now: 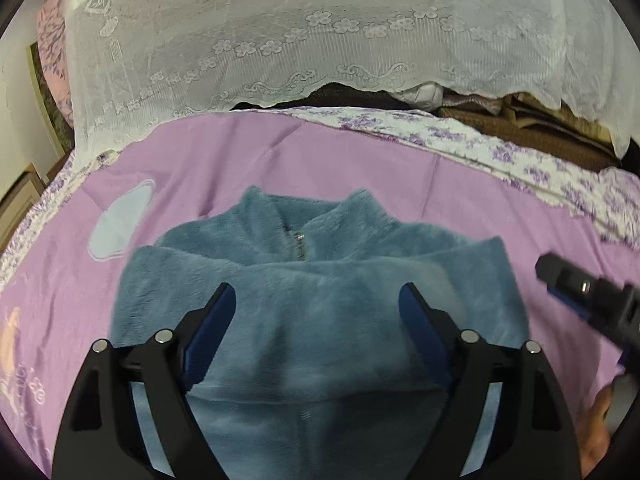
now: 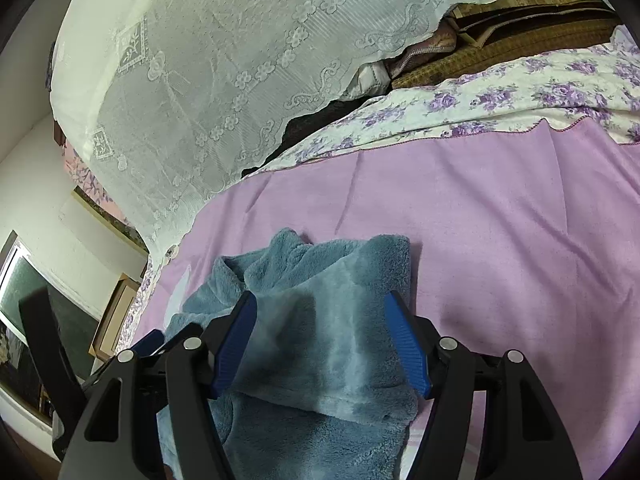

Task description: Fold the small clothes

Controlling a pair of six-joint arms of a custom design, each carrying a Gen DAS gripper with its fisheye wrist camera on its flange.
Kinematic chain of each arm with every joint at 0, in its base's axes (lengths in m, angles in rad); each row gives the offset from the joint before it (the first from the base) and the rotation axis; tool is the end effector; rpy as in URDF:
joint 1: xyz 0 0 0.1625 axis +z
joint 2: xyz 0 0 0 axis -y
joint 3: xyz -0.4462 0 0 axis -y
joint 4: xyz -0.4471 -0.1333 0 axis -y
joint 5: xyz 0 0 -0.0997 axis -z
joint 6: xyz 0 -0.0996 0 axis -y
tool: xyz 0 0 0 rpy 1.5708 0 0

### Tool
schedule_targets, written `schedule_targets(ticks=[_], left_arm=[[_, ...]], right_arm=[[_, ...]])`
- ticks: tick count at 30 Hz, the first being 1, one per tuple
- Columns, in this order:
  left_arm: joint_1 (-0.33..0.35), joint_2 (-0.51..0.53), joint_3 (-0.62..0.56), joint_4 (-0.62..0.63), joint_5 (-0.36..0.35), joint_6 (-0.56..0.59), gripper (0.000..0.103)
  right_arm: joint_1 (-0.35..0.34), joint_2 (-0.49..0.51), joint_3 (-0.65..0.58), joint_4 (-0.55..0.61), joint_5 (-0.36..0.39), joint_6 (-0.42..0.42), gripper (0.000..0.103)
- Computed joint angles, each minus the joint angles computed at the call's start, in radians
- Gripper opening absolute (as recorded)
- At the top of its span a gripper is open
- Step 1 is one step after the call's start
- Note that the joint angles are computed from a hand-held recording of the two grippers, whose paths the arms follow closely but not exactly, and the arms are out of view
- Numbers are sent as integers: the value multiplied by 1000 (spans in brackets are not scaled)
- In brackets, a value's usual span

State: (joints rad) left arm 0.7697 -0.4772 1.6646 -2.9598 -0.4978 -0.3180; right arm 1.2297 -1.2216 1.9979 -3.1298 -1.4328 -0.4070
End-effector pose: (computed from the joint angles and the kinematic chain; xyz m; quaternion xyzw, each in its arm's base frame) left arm -0.3281 -0.6254 -0.0738 0.1546 0.8426 -0.3432 0.3851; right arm -0.0662 -0.6259 0.2689 0.0567 -0.9208 0.3775 0.0797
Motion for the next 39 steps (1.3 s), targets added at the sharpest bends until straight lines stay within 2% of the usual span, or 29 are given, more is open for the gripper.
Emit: schedule_targets(ticks=[4,8,11,13,18,20,21,22,23,25,27,29,31,32,33,35,37,39], left_arm=[[-5,-62,93,18,116,-21,88],[11,-160,206,36,191,-113,90],[38,-223,265,90,235,-211,91],[61,-252,286,98,236,-250,91],[127,-268,289,53,202,-255,91],[151,-259,273,93,198,-261,91],[166,-257,261,172,195,-309,91],[178,-260,255,230,184,-348,92],[188,-260,254,255,169,-370,93],[195,-263,267,205,154,-354,93],[192,-265,280,155,152,-331,94],[189,-257,284,130,157,-318,95],[187,-254,281,132,161,-310,95],[184,-257,284,129,160,-306,95],[177,-263,289,112,160,-295,95],[158,-272,297,92,169,-286,95],[141,-266,279,69,191,-231,95],[133,-246,245,63,222,-186,95]], right_arm=[[8,1,3,24,2,-33,67],[17,6,6,75,-5,-60,66],[24,25,2,95,-34,-67,57],[28,41,-4,104,-53,-62,52],[62,110,-26,45,-155,-48,53],[75,133,-34,17,-197,-65,52],[82,147,-36,-7,-217,-77,38],[86,152,-34,-28,-221,-88,9],[86,149,-28,-52,-193,-98,9],[82,129,-1,-122,-111,-124,8],[94,113,31,-233,-79,-203,8],[96,108,27,-219,-109,-224,8],[92,134,-5,-178,-204,-188,8],[82,147,-27,-115,-253,-161,8],[67,149,-37,-68,-261,-138,8],[55,133,-30,-63,-232,-117,10],[74,124,-13,-157,-242,-98,16],[98,125,0,-234,-242,-136,16]])
